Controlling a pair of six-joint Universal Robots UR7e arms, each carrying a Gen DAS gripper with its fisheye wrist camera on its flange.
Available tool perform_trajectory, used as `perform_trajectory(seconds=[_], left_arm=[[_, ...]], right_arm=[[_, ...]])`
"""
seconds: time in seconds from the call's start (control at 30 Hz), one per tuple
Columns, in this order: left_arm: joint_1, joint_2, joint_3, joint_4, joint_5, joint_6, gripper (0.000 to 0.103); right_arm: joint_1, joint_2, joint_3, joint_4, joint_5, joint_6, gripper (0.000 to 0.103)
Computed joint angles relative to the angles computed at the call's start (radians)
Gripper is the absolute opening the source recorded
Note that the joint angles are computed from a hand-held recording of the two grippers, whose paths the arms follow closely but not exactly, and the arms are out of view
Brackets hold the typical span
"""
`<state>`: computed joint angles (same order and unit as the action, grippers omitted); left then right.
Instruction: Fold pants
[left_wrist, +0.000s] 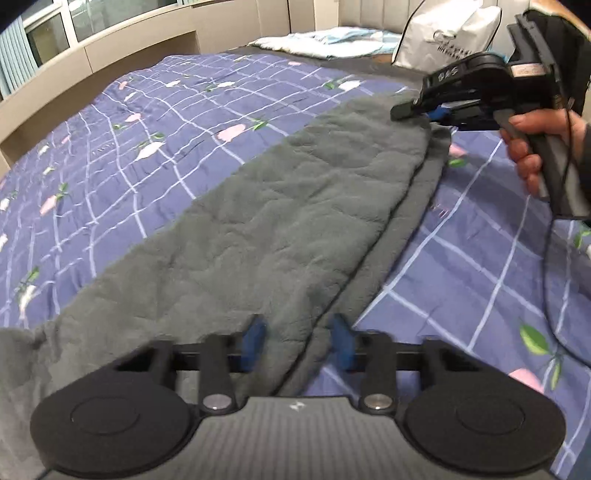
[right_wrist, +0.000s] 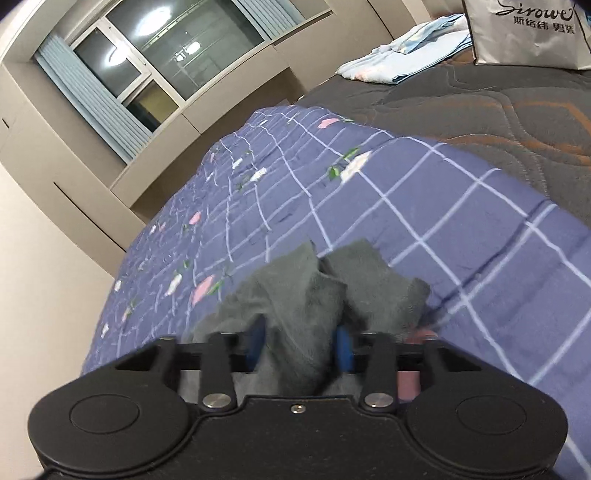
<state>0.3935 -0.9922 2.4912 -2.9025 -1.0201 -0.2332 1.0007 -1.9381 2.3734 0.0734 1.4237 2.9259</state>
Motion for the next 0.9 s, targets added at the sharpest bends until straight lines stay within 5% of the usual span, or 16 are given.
perform_trajectory(seconds=[0.1,0.3,0.43,0.63,0.73,0.8,0.87,0.9], left_arm=[[-0.005,-0.012,-0.007,0.004,0.000,-0.008,0.013],[-0.022,-0.047,-0.006,0.016,-0.012,-0.022,0.003],[-0.027,-0.014,-0.024,0.026,-0.030,-0.010,0.003],[-0.009,0.000,-0.020,-0.001,-0.048,-0.029,0.007],[0.006,-0.039,-0.020,0.010,-0.066,-0.052,0.018],[0.005,-0.067,-0.012,0.008,-0.062,-0.080,0.046],[-0.005,-0.101,-0.002,0.013,-0.021,-0.127,0.069],[-0.010,-0.119,0.005,0.018,0.002,-0.146,0.072]], right_arm=[[0.051,0.003,-0.006,-0.028,0.043,-0.010,0.007],[0.012,-0.147,0.020,-0.014,-0.039,-0.040,0.004],[-0.069,-0.222,0.036,0.023,-0.082,-0.058,0.003],[-0.137,-0.177,0.054,0.018,-0.066,-0.057,0.003],[-0.128,-0.162,0.058,0.008,-0.030,-0.063,0.006],[-0.099,-0.156,0.058,-0.001,0.005,-0.067,0.019],[-0.017,-0.150,0.054,-0.032,0.114,-0.066,0.051],[0.036,-0.147,0.053,-0.050,0.184,-0.073,0.060]])
